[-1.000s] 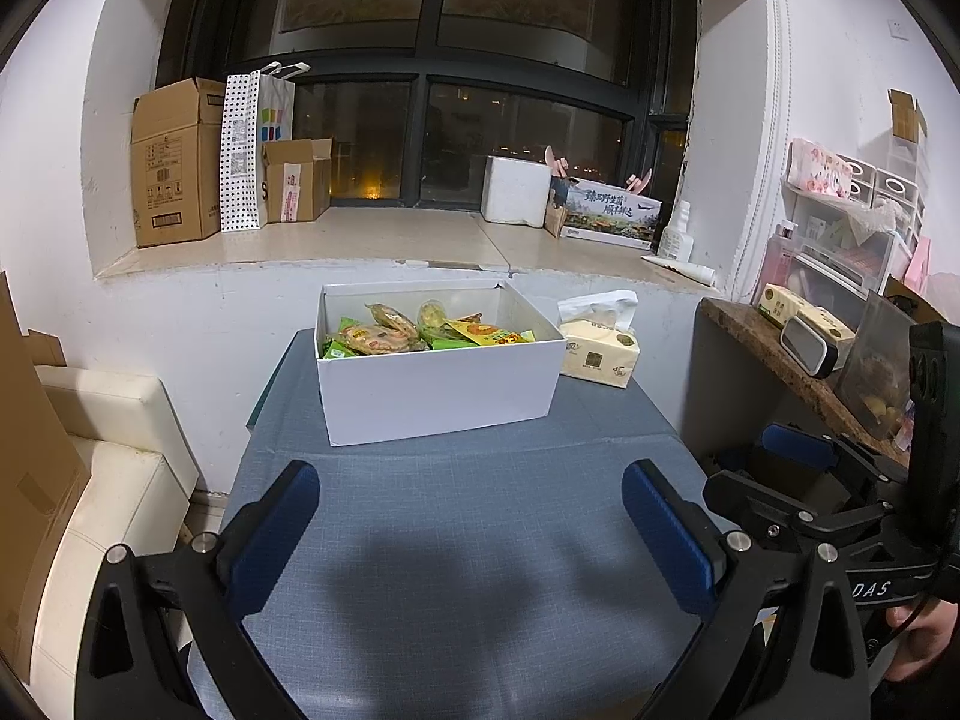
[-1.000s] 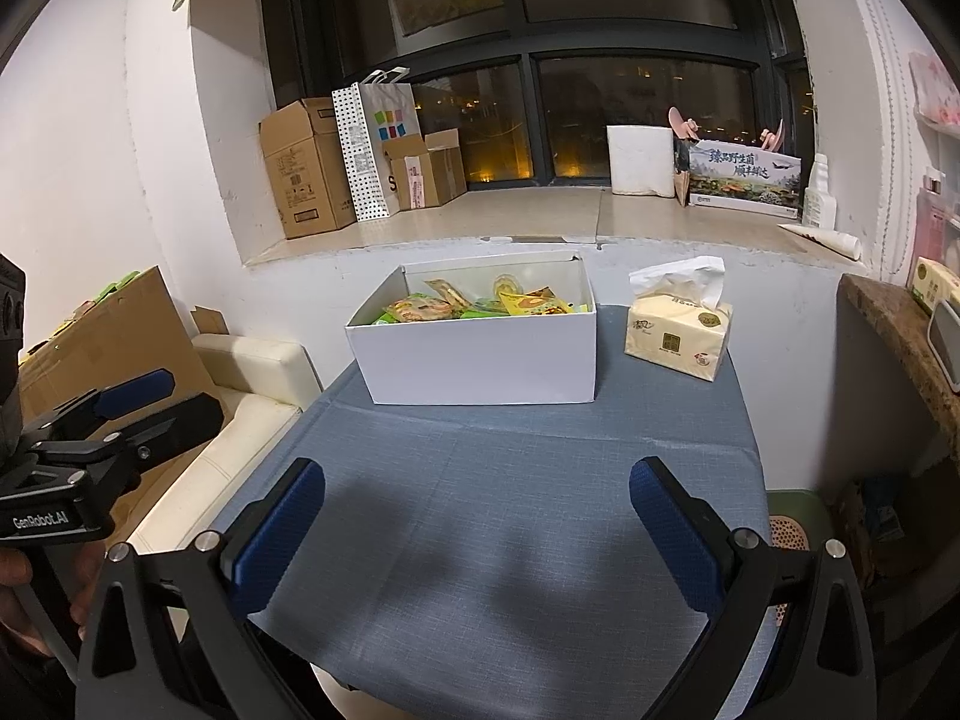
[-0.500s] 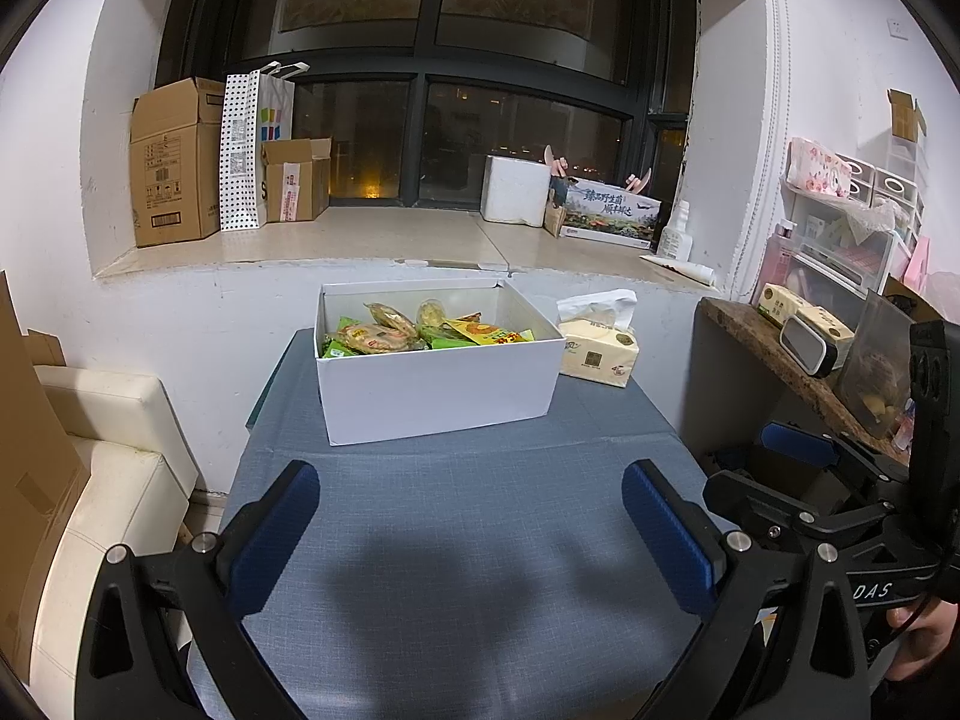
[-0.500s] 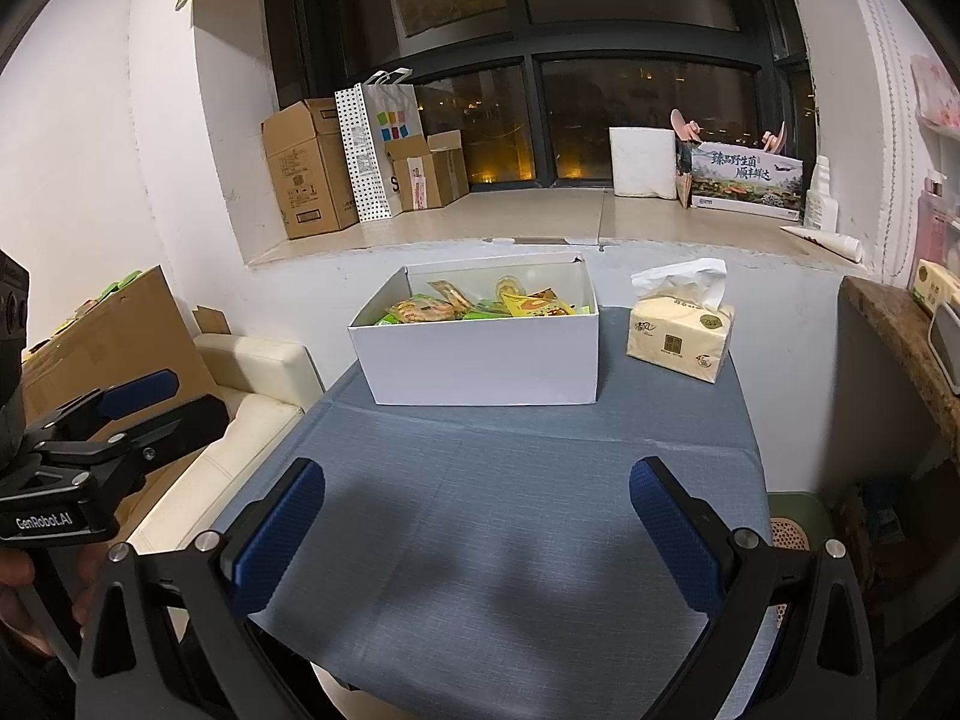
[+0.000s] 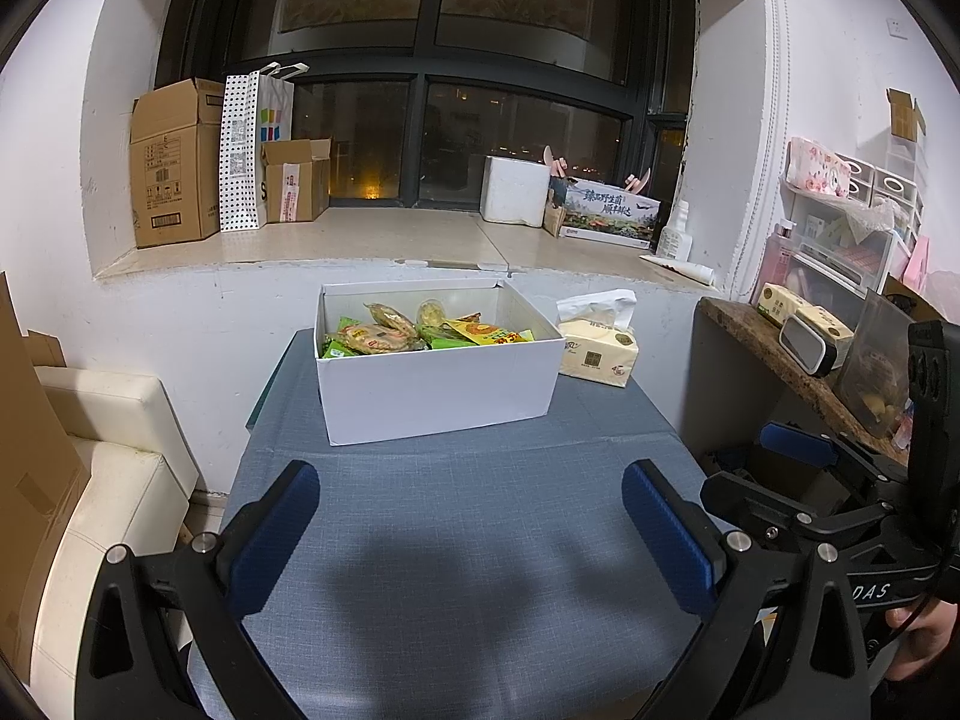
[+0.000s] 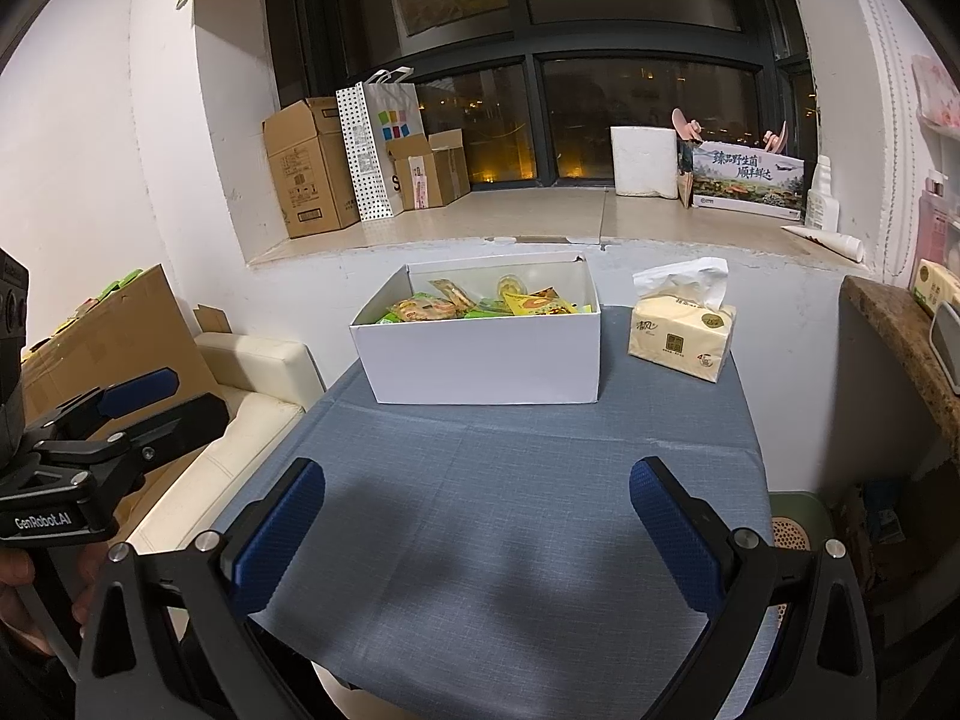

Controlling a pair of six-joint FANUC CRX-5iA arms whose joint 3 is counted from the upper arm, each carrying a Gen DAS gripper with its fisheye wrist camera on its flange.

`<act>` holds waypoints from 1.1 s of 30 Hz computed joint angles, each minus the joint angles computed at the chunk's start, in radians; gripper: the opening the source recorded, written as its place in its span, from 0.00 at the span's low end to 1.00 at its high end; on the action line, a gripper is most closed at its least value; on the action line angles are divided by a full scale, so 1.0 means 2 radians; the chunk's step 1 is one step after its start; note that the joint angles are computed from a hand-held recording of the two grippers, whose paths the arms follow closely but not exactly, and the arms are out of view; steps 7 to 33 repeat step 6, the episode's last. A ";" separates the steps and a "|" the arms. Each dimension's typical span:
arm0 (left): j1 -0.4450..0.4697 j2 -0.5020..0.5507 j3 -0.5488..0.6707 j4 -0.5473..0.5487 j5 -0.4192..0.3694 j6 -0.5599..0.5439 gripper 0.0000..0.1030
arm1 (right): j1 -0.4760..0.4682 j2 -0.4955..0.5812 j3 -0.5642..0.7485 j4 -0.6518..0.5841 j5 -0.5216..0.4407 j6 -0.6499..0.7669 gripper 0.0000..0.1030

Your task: Organize snacks

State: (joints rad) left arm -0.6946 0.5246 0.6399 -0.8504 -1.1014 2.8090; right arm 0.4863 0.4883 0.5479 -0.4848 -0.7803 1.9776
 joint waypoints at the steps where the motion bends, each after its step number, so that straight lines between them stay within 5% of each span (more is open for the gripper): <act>1: 0.000 0.000 0.001 0.000 0.000 0.000 1.00 | 0.000 0.000 0.001 -0.001 -0.001 0.001 1.00; 33: -0.001 0.000 0.001 -0.002 0.000 0.002 1.00 | -0.001 0.002 0.003 -0.003 -0.003 0.003 1.00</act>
